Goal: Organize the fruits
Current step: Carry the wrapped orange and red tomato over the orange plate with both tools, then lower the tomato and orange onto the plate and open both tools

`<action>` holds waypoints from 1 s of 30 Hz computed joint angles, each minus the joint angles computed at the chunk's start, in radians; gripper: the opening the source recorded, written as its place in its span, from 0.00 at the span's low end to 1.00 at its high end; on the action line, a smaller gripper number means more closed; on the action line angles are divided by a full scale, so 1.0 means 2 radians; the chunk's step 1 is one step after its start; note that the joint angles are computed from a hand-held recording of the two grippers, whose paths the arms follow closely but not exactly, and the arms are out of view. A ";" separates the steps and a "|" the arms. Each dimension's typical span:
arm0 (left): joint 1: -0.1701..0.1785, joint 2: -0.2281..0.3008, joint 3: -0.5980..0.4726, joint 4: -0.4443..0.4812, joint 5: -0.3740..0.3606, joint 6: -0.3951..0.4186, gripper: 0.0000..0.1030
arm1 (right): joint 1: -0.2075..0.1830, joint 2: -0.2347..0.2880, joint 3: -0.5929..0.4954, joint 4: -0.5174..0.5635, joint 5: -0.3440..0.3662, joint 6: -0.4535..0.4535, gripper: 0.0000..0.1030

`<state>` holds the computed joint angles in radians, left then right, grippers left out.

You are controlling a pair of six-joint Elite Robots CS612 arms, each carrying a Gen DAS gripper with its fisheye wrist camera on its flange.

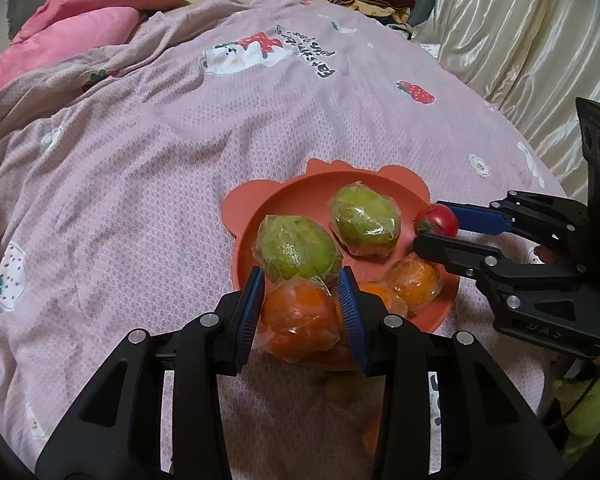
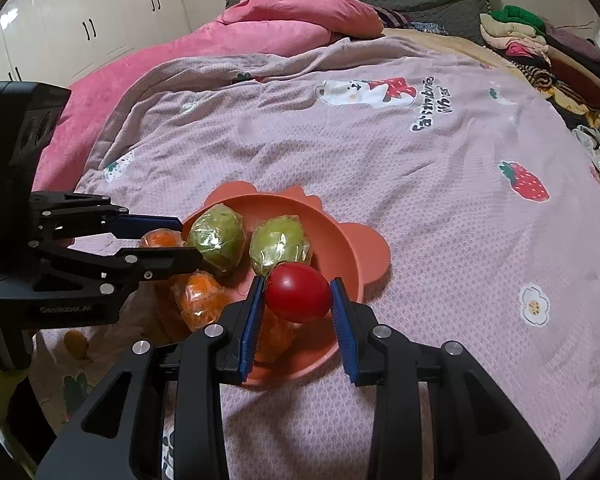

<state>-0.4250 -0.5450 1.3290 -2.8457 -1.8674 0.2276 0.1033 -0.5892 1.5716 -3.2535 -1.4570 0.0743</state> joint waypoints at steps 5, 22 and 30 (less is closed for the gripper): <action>0.000 0.000 0.000 0.000 -0.001 0.001 0.29 | 0.000 0.003 -0.006 0.007 0.001 0.000 0.31; 0.000 0.001 -0.001 -0.002 -0.002 0.001 0.29 | 0.000 0.004 -0.008 0.010 0.003 0.001 0.32; 0.000 0.001 -0.001 -0.002 -0.001 0.001 0.29 | 0.000 0.004 -0.006 0.006 0.000 -0.001 0.36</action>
